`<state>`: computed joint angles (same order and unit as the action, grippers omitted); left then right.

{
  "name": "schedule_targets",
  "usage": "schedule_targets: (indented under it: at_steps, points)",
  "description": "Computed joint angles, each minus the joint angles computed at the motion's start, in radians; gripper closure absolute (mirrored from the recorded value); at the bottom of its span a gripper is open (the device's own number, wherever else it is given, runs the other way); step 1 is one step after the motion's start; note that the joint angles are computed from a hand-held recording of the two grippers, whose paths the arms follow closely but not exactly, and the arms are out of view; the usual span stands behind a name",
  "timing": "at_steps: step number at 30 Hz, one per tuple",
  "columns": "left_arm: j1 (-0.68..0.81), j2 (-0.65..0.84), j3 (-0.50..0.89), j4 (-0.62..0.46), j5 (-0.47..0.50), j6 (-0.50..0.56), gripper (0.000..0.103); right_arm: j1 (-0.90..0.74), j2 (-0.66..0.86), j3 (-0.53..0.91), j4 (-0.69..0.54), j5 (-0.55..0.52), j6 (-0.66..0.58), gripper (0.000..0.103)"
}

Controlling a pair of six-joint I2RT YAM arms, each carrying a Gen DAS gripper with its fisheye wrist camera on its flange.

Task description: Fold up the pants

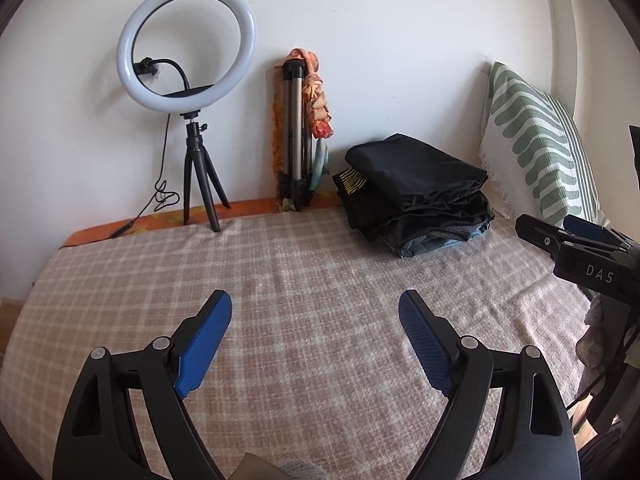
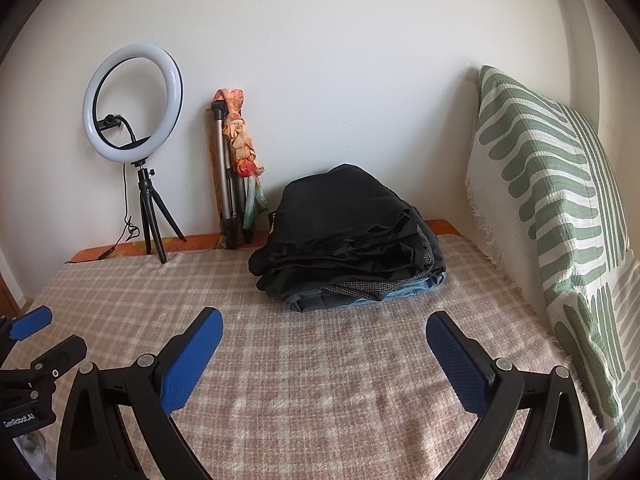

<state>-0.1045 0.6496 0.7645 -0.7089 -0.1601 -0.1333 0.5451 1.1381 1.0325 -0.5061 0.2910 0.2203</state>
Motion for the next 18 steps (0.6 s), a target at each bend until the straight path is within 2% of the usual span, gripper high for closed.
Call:
schedule_targets:
  at_steps: [18]
  points:
    - [0.026, -0.001, 0.003, -0.013, 0.04, 0.01, 0.017, 0.009, -0.001, -0.004, 0.007, 0.006, 0.0, 0.0]
